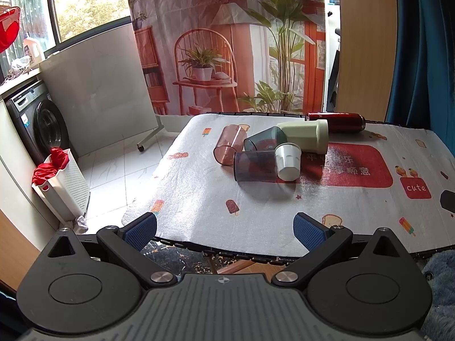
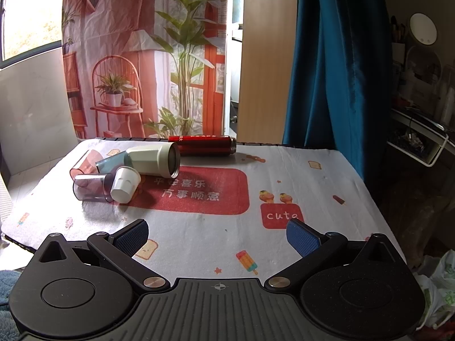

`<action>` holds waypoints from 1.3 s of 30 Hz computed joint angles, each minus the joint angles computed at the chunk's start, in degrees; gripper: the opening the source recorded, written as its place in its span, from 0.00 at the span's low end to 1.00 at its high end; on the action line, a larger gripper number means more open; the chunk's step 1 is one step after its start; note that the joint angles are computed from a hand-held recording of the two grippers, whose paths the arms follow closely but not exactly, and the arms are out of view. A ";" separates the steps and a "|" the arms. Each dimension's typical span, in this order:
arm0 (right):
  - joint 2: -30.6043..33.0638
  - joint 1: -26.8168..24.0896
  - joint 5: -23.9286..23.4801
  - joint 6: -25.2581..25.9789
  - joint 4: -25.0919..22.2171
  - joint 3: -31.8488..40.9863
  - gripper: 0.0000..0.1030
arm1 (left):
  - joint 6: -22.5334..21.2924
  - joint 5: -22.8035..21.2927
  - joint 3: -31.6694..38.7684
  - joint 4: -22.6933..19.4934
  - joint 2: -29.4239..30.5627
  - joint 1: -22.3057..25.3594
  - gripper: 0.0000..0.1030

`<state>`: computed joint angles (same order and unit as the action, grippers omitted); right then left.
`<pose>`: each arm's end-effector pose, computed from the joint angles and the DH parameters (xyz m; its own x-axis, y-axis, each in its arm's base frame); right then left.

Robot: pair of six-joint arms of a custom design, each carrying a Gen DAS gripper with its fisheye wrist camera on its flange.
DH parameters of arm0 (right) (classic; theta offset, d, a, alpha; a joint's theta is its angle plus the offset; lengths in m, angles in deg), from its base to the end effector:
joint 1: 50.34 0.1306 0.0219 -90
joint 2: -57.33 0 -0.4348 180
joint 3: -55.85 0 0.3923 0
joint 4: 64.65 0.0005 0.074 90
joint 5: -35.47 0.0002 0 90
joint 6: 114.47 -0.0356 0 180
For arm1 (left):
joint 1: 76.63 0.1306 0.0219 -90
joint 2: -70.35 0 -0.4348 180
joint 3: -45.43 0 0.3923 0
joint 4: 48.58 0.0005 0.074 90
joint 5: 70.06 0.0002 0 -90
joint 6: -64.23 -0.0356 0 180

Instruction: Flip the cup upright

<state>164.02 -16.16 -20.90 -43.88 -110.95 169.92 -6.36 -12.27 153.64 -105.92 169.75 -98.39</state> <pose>0.5212 0.3295 0.5322 -0.5272 -0.0235 -0.8494 0.0677 0.9953 -0.0696 0.5171 -0.1865 0.5415 -0.6517 -0.0426 -0.7573 -0.2446 0.9569 0.1566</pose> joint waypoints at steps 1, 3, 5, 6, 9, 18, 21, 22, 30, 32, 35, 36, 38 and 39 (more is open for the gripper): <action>0.02 0.04 0.03 -0.03 -0.06 0.05 1.00 | 0.00 0.00 0.00 0.00 0.00 0.00 1.00; 0.00 0.00 -0.02 0.02 0.00 -0.01 1.00 | 0.05 0.00 -0.01 -0.01 0.00 -0.01 1.00; 0.00 0.01 0.01 0.01 -0.03 0.01 1.00 | 0.05 0.00 -0.01 -0.01 0.00 -0.01 1.00; 0.01 -0.01 -0.03 -0.01 -0.03 0.01 1.00 | 0.05 0.00 -0.01 -0.01 0.00 -0.01 1.00; 0.01 0.01 0.01 -0.01 0.00 -0.02 1.00 | 0.19 0.10 0.08 -0.14 0.08 -0.02 1.00; 0.01 0.04 0.08 -0.04 -0.04 0.03 1.00 | 0.11 0.13 0.07 -0.19 0.06 -0.09 1.00; 0.01 0.00 -0.04 0.01 -0.02 0.04 1.00 | 0.14 0.22 0.04 -0.24 -0.03 -0.01 1.00; -0.01 0.03 -0.03 0.05 0.07 -0.03 1.00 | 0.21 0.25 0.08 -0.32 -0.02 0.01 1.00; 0.05 0.02 -0.27 -0.06 0.06 -0.23 1.00 | 0.40 0.66 0.31 -0.71 0.07 0.13 1.00; 0.06 0.03 -0.22 -0.02 -0.03 -0.22 1.00 | 0.48 0.87 0.41 -0.85 0.09 0.21 1.00; 0.16 0.02 -0.29 0.06 -0.18 0.04 1.00 | 0.73 0.97 0.43 -0.94 0.08 0.25 1.00; 0.14 -0.02 -0.37 0.12 -0.20 0.06 1.00 | 0.81 0.98 0.46 -0.98 0.09 0.25 1.00; 0.15 -0.01 -0.36 0.12 -0.19 0.07 1.00 | 1.03 1.01 0.54 -1.09 0.14 0.25 1.00; 0.16 0.01 -0.31 0.12 -0.19 0.06 1.00 | 1.09 1.04 0.57 -1.12 0.16 0.23 1.00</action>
